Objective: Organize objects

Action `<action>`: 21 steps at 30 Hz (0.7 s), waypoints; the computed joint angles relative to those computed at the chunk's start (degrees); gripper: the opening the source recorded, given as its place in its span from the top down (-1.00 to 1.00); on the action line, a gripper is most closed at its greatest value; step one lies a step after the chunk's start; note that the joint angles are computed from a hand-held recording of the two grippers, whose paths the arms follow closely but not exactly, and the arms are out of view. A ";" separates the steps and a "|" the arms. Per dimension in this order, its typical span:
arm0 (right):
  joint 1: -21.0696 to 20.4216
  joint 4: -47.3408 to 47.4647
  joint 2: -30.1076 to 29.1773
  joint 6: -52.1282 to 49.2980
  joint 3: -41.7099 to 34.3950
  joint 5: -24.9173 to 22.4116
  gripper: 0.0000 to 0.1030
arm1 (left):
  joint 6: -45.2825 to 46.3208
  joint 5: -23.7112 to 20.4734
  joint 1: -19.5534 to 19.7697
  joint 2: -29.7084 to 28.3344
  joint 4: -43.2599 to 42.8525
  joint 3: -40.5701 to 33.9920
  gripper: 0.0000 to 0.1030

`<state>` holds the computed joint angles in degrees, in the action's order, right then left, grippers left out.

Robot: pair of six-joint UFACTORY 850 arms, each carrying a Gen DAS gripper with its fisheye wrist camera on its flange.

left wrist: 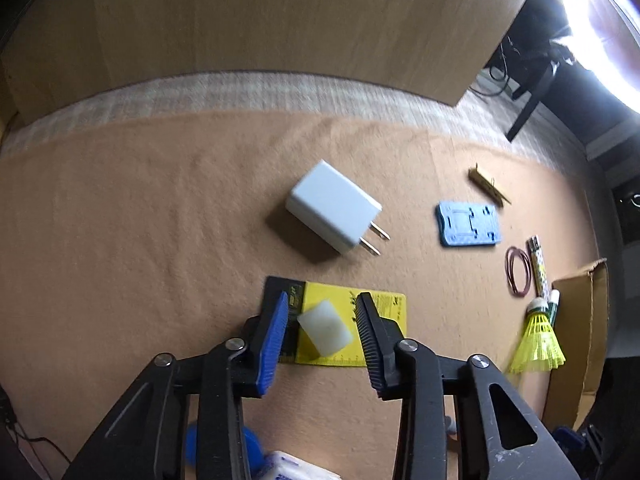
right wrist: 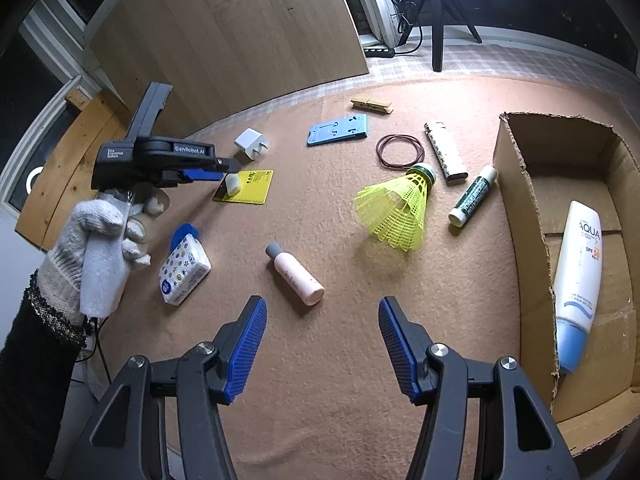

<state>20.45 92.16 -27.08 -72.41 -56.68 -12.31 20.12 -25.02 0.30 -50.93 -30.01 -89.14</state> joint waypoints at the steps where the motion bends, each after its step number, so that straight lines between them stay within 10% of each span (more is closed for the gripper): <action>1: 0.03 -0.11 -0.12 0.04 -0.09 0.03 -0.06 | 0.14 -0.05 -0.13 0.02 -0.08 0.21 0.30; 21: 0.02 -7.14 -3.50 5.88 -3.26 -0.47 -0.06 | 23.92 5.91 -3.36 11.06 -16.84 18.45 0.68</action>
<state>20.47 85.02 -30.58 -66.53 -59.94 -12.78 44.04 -19.11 -3.05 -39.87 -46.85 -70.69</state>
